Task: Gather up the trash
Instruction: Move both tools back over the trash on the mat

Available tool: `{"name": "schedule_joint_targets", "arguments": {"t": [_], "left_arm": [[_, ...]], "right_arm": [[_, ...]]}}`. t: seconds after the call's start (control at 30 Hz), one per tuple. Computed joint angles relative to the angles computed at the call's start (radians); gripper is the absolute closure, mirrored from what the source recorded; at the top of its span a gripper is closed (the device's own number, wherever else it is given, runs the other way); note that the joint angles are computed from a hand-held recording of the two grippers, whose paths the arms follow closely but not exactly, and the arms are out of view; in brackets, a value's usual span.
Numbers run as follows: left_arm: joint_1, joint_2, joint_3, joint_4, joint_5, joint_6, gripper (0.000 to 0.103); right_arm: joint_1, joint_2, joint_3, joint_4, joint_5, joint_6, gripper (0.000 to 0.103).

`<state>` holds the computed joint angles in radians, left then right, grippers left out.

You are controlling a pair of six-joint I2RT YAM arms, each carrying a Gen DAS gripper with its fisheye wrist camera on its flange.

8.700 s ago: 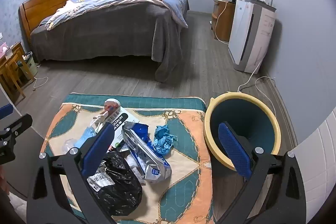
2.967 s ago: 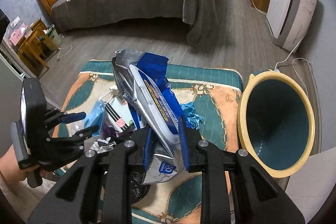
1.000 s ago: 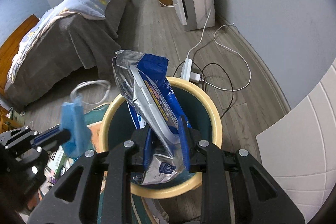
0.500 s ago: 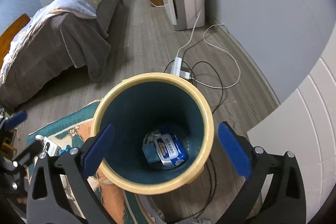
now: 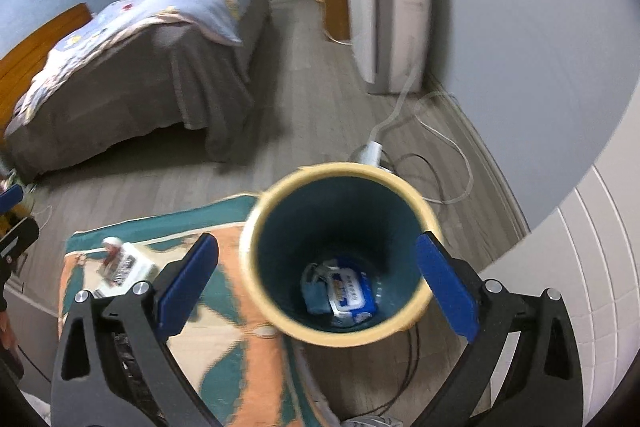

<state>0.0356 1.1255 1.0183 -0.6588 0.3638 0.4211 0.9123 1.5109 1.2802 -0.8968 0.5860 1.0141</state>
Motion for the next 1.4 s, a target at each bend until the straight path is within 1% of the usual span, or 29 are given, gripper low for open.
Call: {"name": "schedule_joint_targets", "arguments": {"t": [0.13, 0.23, 0.4, 0.47, 0.53, 0.63, 0.73, 0.87, 0.93, 1.07, 1.2, 1.4], "left_arm": [[0.181, -0.011, 0.021, -0.063, 0.093, 0.082, 0.005], [0.317, -0.008, 0.024, -0.077, 0.147, 0.144, 0.005], [0.505, 0.035, 0.047, -0.106, 0.226, 0.219, 0.005], [0.555, 0.061, 0.058, -0.106, 0.239, 0.237, 0.005], [0.602, 0.083, 0.05, -0.083, 0.241, 0.254, 0.005], [0.653, 0.112, 0.016, -0.023, 0.224, 0.271, 0.005], [0.675, 0.158, 0.003, 0.015, 0.208, 0.271, 0.005], [0.665, 0.24, 0.001, 0.054, 0.162, 0.263, 0.005], [0.649, 0.283, 0.013, 0.061, 0.147, 0.247, 0.005], [0.588, 0.318, -0.007, 0.123, 0.101, 0.225, 0.005], [0.51, 0.354, -0.024, 0.158, 0.058, 0.206, 0.005], [0.391, 0.404, -0.071, 0.24, -0.022, 0.178, 0.005]], "right_arm": [[0.058, 0.117, 0.146, 0.001, 0.021, -0.037, 0.006], [0.087, 0.212, 0.269, 0.013, 0.019, -0.078, 0.006], [0.126, 0.394, 0.504, 0.018, -0.007, -0.14, 0.006], [0.137, 0.456, 0.572, 0.034, -0.022, -0.152, 0.006], [0.142, 0.509, 0.619, 0.049, -0.039, -0.148, 0.006], [0.143, 0.561, 0.631, 0.075, -0.065, -0.132, 0.006], [0.149, 0.595, 0.602, 0.084, -0.067, -0.125, 0.006], [0.116, 0.635, 0.583, 0.089, -0.137, -0.131, 0.006], [0.1, 0.642, 0.571, 0.087, -0.138, -0.132, 0.006], [0.064, 0.644, 0.536, 0.08, -0.116, -0.125, 0.006], [0.025, 0.64, 0.49, 0.106, -0.154, -0.086, 0.006], [0.007, 0.702, 0.528, 0.103, -0.208, -0.13, 0.006]]}}
